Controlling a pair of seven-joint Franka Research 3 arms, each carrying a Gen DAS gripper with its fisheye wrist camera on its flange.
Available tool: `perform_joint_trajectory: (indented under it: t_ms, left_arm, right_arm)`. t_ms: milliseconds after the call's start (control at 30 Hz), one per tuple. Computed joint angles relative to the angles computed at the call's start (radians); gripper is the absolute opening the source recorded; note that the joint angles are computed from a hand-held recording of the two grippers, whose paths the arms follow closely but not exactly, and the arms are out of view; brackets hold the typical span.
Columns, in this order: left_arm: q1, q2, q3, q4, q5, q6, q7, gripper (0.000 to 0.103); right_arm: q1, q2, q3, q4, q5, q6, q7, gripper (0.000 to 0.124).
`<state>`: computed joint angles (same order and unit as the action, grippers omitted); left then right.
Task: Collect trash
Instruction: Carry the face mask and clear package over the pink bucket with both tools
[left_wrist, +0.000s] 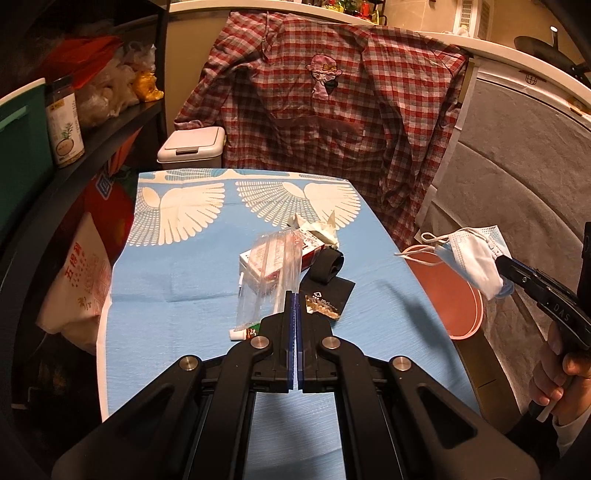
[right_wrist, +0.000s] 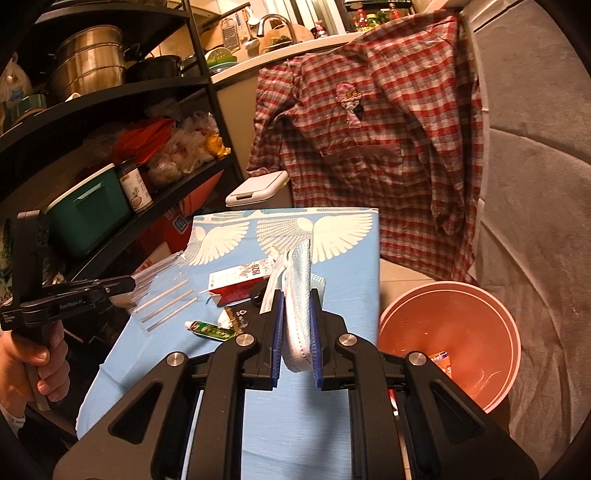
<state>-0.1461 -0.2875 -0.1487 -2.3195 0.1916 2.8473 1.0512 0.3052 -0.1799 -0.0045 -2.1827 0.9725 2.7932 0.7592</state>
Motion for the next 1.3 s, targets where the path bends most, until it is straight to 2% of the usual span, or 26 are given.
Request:
perform_joint_trajectory:
  t_ms: [633,1300]
  left_arm:
    - [-0.010,0.067,-0.032,0.080,0.043,0.011,-0.041,0.000]
    - [-0.035,0.157,-0.053,0.177,0.074,0.018,-0.067,0.000]
  right_arm:
    - [-0.027,0.009,-0.018,0.006,0.000,0.029,0.002,0.014]
    - [-0.076,0.033,-0.027,0.024,-0.069,0.057,0.070,0.014]
